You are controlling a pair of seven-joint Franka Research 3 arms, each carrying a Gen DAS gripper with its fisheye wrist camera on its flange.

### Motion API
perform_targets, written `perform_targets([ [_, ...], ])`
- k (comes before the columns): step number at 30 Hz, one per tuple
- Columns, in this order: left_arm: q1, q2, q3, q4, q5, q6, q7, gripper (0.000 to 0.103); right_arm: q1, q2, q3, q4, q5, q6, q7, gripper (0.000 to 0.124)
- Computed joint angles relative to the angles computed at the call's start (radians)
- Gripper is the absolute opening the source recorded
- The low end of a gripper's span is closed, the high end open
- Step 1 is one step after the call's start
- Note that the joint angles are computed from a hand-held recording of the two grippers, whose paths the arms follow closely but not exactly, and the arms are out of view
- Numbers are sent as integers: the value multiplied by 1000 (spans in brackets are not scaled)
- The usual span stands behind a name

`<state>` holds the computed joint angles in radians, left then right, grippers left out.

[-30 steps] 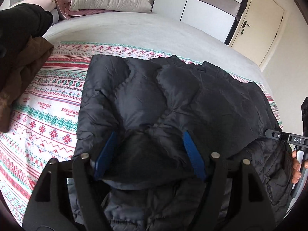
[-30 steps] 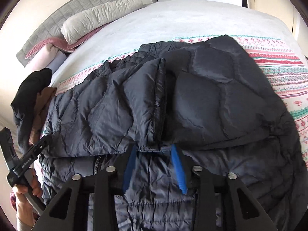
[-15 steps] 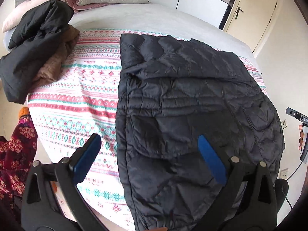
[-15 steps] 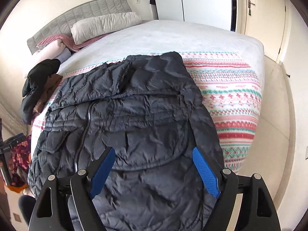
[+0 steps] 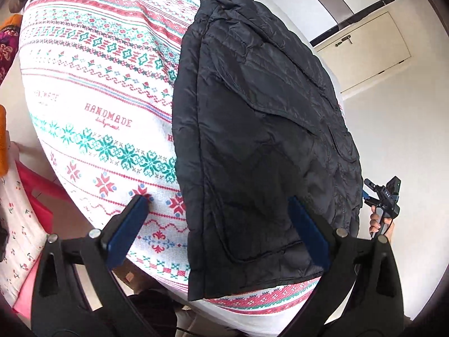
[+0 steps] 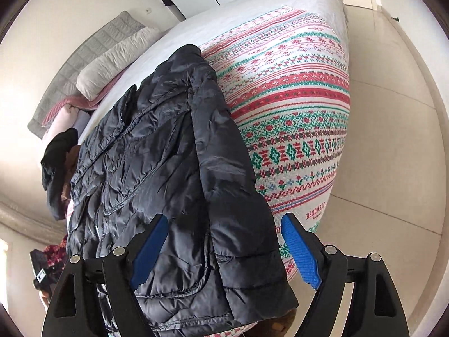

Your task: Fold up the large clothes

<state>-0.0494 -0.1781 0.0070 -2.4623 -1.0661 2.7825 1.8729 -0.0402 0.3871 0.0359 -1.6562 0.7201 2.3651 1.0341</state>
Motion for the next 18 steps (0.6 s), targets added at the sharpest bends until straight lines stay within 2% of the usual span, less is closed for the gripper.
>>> perform_targets([
  [4,-34,-2,-9,4,-96,-2,91,95,-7,1,4,-29,17,-7,-14,83],
  [9,-47,10,-66,9,53,41,-19,88,-9,-13,7,-62,51,-4,-29,83],
  [12,-63,22,-75,12,137,77,-90,77,-5,-28,8,-88,66,12,-46,81],
  [15,-81,35,-67,24,160,83,-124,64,-2,-37,9,-107,84,19,-52,72],
  [18,-99,31,-47,29,91,64,-76,46,-7,-46,15,-116,119,-2,-75,49],
])
